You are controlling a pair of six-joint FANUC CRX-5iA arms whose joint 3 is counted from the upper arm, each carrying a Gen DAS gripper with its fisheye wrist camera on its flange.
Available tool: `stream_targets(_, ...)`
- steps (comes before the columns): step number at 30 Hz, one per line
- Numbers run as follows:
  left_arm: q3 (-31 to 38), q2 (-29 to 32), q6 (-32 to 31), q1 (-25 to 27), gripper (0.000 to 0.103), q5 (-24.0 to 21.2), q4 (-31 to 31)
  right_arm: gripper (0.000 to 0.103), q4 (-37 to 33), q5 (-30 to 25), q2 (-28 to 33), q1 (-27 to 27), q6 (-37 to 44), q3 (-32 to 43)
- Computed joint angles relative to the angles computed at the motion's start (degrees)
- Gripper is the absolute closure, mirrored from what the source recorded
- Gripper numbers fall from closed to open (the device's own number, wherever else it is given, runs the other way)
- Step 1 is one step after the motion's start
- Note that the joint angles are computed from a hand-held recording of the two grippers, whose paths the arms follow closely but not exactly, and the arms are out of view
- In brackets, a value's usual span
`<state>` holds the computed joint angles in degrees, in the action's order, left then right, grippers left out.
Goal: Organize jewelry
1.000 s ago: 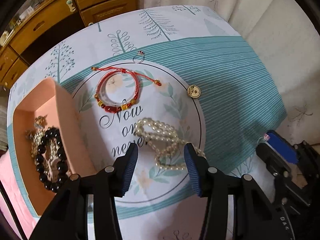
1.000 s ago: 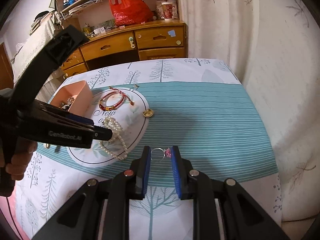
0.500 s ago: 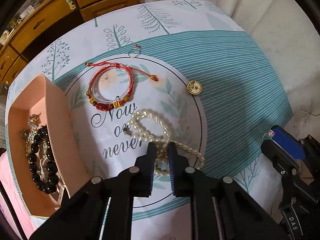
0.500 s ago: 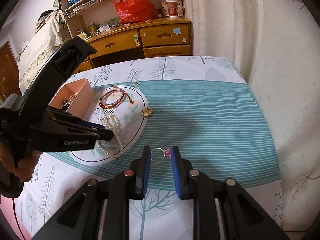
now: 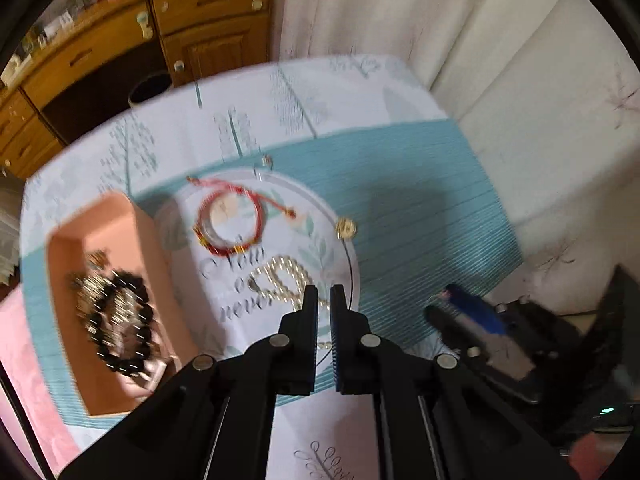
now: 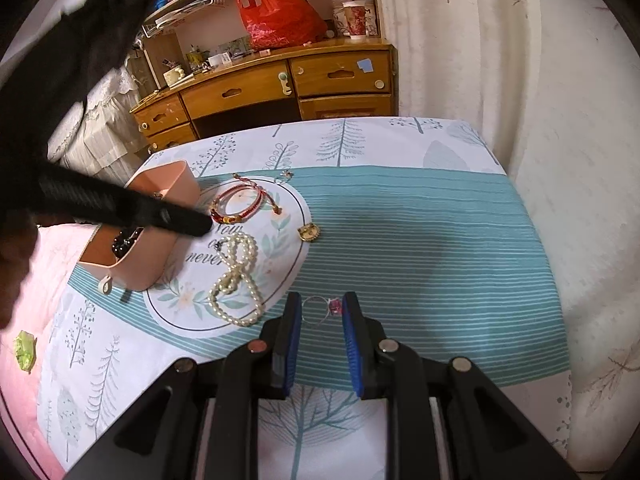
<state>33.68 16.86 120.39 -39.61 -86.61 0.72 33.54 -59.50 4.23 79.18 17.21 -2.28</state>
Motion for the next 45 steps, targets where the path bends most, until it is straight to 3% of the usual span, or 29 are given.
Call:
stream_targets(4, 1.0, -0.8, -3.7, 0.8, 0.099, 1.1, 1.5, 0.082, 0.6, 0.6, 0.5, 0.1, -0.1, 0.6)
stream_targets(8, 3.0, 2.3, -4.0, -0.4, 0.087, -5.2, -1.1, 0.082, 0.3, 0.3, 1.3, 0.4, -0.3, 1.6)
stream_targets(11, 0.1, 2.5, -3.2, -0.8, 0.078, -6.2, -1.5, 0.082, 0.5, 0.2, 1.4, 0.6, -0.7, 1.7)
stream_targets(16, -5.4, 2.0, -1.0, 0.3, 0.076, -4.4, 0.5, 0.082, 0.5, -0.2, 1.1, 0.6, -0.6, 1.3)
stream_targets(18, -6.7, 1.5, -0.9, 0.5, 0.065, -2.9, 1.1, 0.082, 0.3, -0.4, 0.9, 0.5, -0.9, 1.0)
stream_targets(19, -7.5, 1.1, -1.1, 0.7, 0.054, -1.9, 1.6, 0.082, 0.1, -0.4, 0.8, 0.4, -1.1, 0.8)
stream_targets(22, -8.4, 0.5, -2.3, 0.7, 0.05, 0.3, 1.7, 0.082, -0.3, -0.7, 0.6, 0.3, -1.3, 0.5)
stream_targets(25, -7.6, 1.4, -3.6, 0.2, 0.052, -0.2, 1.6, 0.082, -0.7, -0.6, 0.5, 0.0, -1.2, 0.3)
stream_targets(27, -6.0, 2.4, -3.1, -0.2, 0.058, -1.4, 0.6, 0.082, -0.9, -0.5, 0.6, -0.2, -1.0, 0.3)
stream_targets(29, -5.3, 2.7, -2.0, -0.8, 0.078, -1.7, -1.2, 0.082, -1.0, -0.3, 0.5, -0.4, -0.7, 0.3)
stream_targets(32, -4.6, 3.2, -1.1, -0.6, 0.094, -1.6, -1.7, 0.082, -1.1, -0.1, 0.3, -0.6, -0.6, 0.1)
stream_targets(38, -7.9, 1.4, -0.5, 0.9, 0.1, 1.0, 0.0, 0.082, -1.4, 0.3, 0.0, -0.9, -0.6, -0.3)
stream_targets(45, -8.5, -2.9, -0.2, 3.1, 0.1, 3.0, 1.9, 0.082, -1.6, 0.4, 0.0, -1.0, -0.6, 0.1)
